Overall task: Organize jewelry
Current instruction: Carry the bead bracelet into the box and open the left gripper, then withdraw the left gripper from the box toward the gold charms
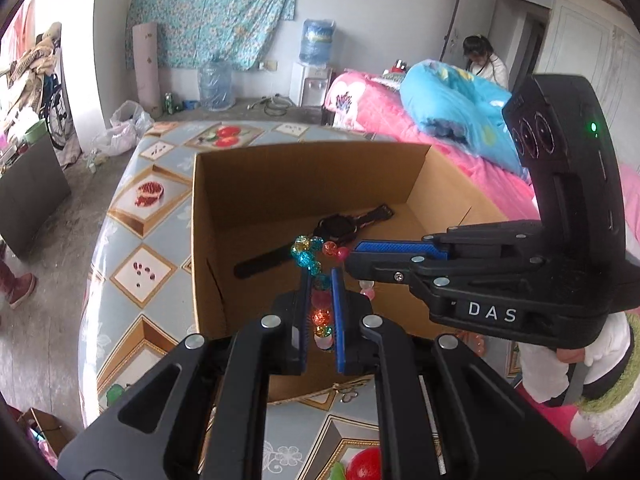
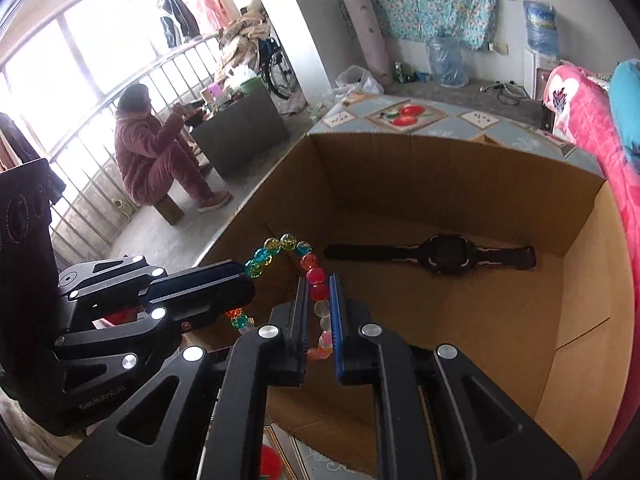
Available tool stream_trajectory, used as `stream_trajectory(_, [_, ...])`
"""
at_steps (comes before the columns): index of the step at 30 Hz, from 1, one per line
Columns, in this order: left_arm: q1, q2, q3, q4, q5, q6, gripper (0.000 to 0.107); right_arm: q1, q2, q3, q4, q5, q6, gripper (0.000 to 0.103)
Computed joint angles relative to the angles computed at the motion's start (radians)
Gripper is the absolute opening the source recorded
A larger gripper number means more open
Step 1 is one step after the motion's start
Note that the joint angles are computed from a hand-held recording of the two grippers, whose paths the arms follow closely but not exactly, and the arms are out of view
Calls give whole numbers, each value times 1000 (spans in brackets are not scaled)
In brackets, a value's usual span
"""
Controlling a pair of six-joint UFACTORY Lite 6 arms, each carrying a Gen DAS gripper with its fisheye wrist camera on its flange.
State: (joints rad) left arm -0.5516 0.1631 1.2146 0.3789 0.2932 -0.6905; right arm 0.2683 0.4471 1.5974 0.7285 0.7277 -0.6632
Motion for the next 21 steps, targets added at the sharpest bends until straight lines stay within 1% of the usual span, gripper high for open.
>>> stream_trajectory(1, [10, 33, 23, -41, 19, 41, 9, 11, 65, 77, -55, 39, 55, 10])
stream_trajectory(2, [23, 58, 41, -74, 34, 73, 9, 20, 108, 126, -96, 50, 103, 11])
stream_trajectory(3, [29, 75, 48, -66, 33, 64, 9, 24, 137, 152, -110, 51, 119, 11])
stream_trajectory(5, [22, 84, 50, 53, 26, -38, 9, 27, 174, 194, -126, 57, 142, 11])
stream_trajectory(7, [17, 89, 57, 150, 40, -129, 12, 16, 174, 195, -86, 54, 121, 11])
stream_trajectory(10, [18, 53, 21, 210, 24, -207, 14, -2, 88, 79, -4, -6, 35, 11])
stream_trajectory(13, [0, -22, -48, 362, 19, -373, 15, -45, -36, -72, 117, -47, -80, 11])
stream_trajectory(16, [-36, -135, -148, 568, 26, -595, 23, -111, -205, -254, 255, -78, -229, 11])
stream_trajectory(19, [-104, -256, -250, 770, 70, -814, 28, -210, -393, -437, 393, -56, -382, 11])
stream_trajectory(21, [-153, -327, -307, 836, 103, -900, 36, -284, -518, -554, 457, -22, -460, 12])
